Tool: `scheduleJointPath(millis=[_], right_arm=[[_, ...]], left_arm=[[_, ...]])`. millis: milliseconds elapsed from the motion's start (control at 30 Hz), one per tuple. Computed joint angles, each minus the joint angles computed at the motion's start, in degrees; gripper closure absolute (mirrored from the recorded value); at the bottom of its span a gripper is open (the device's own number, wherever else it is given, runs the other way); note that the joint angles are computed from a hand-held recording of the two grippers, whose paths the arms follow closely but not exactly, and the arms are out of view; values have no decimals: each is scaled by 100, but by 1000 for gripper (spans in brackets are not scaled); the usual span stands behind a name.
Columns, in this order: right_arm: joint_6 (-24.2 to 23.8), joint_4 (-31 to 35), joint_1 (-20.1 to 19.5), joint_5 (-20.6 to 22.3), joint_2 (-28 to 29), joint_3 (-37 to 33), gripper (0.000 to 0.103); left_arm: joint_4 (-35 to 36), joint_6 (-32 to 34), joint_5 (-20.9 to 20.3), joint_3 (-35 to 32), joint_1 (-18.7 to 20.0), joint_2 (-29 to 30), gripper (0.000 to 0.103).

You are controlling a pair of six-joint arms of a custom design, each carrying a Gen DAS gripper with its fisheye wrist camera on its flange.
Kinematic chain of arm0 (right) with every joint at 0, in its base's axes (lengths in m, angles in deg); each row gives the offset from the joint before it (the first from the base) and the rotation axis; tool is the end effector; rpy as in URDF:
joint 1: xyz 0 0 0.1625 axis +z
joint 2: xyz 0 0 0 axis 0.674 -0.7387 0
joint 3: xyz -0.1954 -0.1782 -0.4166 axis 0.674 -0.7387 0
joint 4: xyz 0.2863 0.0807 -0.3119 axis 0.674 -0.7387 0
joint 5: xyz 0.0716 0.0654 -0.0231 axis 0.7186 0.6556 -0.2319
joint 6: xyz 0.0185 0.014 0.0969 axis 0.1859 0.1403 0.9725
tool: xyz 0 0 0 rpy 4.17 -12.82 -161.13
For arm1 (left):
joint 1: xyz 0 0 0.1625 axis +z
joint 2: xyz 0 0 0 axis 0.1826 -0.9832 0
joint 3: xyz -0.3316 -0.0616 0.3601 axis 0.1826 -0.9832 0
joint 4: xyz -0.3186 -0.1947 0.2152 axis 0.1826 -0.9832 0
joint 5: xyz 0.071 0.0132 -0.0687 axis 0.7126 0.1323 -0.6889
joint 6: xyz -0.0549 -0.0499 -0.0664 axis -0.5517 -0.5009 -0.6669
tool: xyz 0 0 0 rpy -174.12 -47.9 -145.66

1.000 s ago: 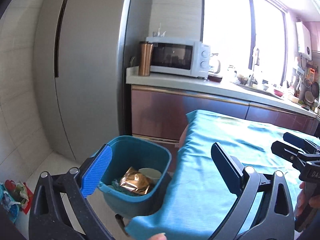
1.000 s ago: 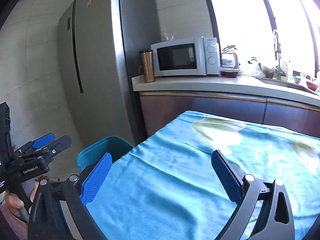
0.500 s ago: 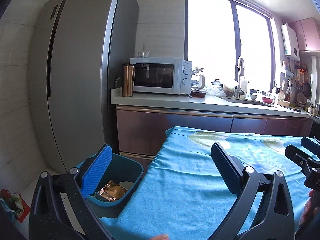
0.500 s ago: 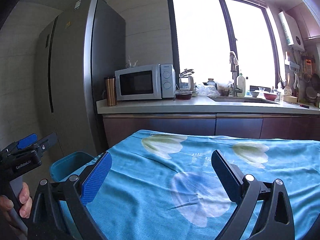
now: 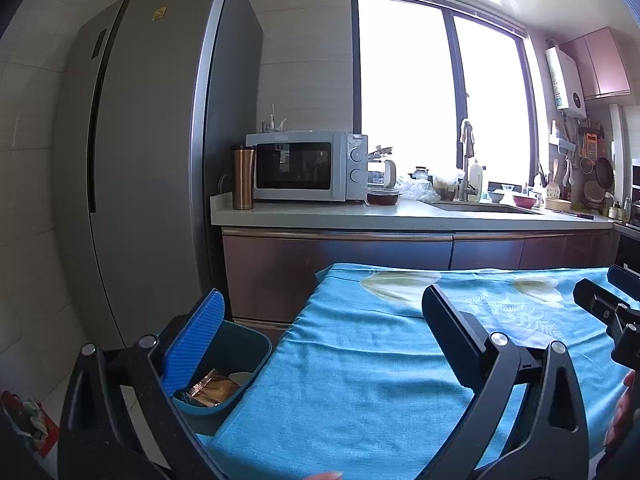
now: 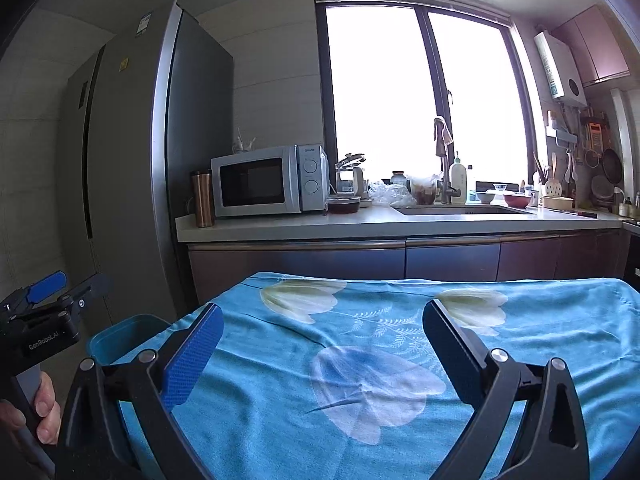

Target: Collect trash

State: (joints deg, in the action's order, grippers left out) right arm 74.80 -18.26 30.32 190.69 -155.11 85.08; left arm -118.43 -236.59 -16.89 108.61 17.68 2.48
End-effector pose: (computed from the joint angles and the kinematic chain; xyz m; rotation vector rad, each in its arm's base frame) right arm 0.0322 -0.2755 0.2174 0.0854 -1.5871 1.6379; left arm -0.2806 -0.3742 -0.0207 1.2234 2.1857 -1.4300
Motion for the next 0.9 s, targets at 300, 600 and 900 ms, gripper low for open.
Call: scheduleJointPath(millis=[300, 600, 900], right_arm=[[123, -184, -190, -160, -242, 195, 7], [133, -193, -269, -198, -377, 258, 7], [92, -337, -228, -155, -325, 295, 7]], left_arm=[[-146, 57, -70, 71, -142, 42, 6], [-272, 87, -111, 133, -208, 42, 6], [-386, 132, -149, 177, -232, 32, 6]])
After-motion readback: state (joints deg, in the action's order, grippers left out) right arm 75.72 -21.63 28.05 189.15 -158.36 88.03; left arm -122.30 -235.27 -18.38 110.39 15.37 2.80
